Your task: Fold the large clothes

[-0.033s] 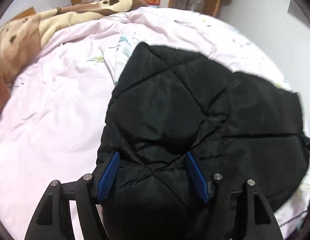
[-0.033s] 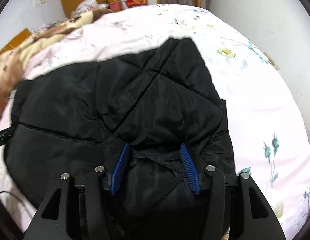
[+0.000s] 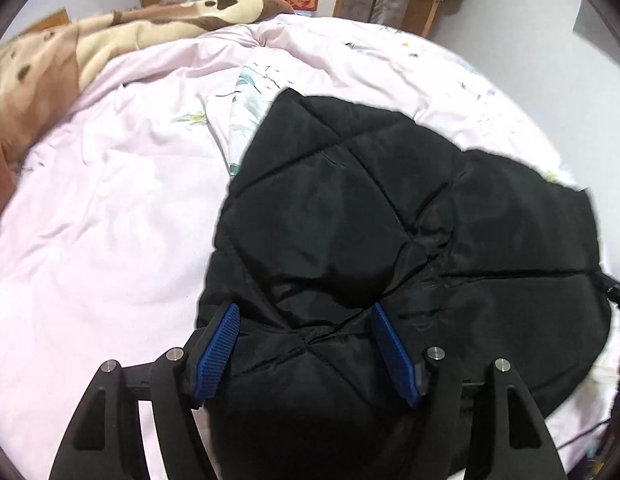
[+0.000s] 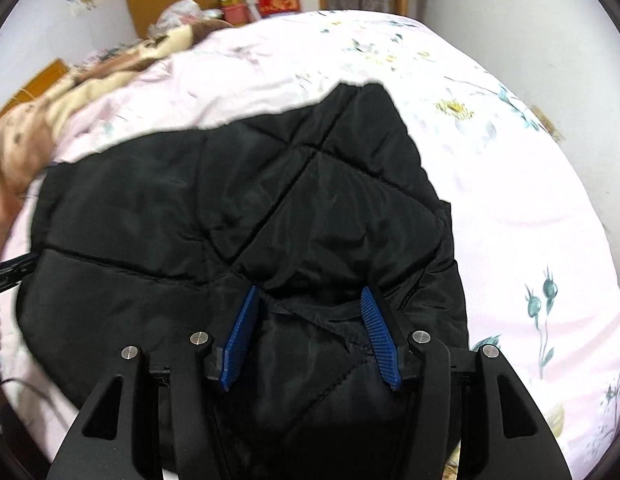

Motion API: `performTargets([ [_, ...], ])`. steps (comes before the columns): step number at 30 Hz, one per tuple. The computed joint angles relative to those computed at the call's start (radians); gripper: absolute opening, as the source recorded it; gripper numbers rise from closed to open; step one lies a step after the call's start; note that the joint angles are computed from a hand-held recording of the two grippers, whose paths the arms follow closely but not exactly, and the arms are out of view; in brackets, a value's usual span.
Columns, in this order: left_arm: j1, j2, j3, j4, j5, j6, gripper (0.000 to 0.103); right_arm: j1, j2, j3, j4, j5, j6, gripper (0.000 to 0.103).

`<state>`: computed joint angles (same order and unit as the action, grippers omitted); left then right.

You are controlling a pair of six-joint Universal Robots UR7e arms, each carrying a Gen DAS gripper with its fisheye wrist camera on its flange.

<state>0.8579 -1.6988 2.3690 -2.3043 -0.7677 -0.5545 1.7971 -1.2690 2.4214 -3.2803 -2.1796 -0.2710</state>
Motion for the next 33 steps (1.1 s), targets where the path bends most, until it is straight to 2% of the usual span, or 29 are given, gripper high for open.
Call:
performTargets([
  [4,0.072,-0.066,-0.044,0.052,-0.107,0.048,0.075,-0.022,-0.142,0.036,0.070,0.047,-0.038,0.068],
  [6,0.128,-0.075,-0.072,0.081,-0.170,0.067,0.078,-0.055,-0.218,0.043,0.142,0.093,-0.026,0.069],
  [8,0.189,-0.069,-0.099,0.078,-0.225,0.107,0.081,-0.102,-0.282,0.050,0.217,0.144,0.001,0.077],
  [12,0.303,-0.038,-0.122,0.022,-0.378,0.170,0.086,-0.198,-0.334,0.047,0.298,0.210,0.039,0.078],
  [13,0.333,-0.003,-0.155,0.015,-0.398,0.201,0.088,-0.233,-0.351,0.047,0.333,0.258,0.037,0.078],
  [15,0.350,0.019,-0.155,-0.006,-0.421,0.244,0.090,-0.269,-0.335,0.034,0.369,0.333,0.042,0.078],
  [18,0.378,0.066,-0.171,-0.035,-0.471,0.274,0.094,-0.316,-0.315,0.012,0.418,0.391,0.027,0.081],
  [20,0.404,0.102,-0.188,-0.041,-0.520,0.288,0.096,-0.351,-0.303,0.001,0.442,0.438,0.018,0.090],
  [22,0.424,0.139,-0.207,-0.040,-0.562,0.306,0.099,-0.382,-0.294,-0.010,0.472,0.486,0.003,0.093],
  [23,0.427,0.150,-0.213,-0.040,-0.567,0.313,0.103,-0.387,-0.286,-0.017,0.484,0.492,-0.005,0.094],
  [28,0.452,0.234,-0.257,-0.032,-0.610,0.330,0.103,-0.392,-0.216,-0.079,0.569,0.526,-0.041,0.096],
  [33,0.469,0.265,-0.287,-0.016,-0.633,0.345,0.103,-0.369,-0.149,-0.142,0.628,0.509,-0.034,0.096],
])
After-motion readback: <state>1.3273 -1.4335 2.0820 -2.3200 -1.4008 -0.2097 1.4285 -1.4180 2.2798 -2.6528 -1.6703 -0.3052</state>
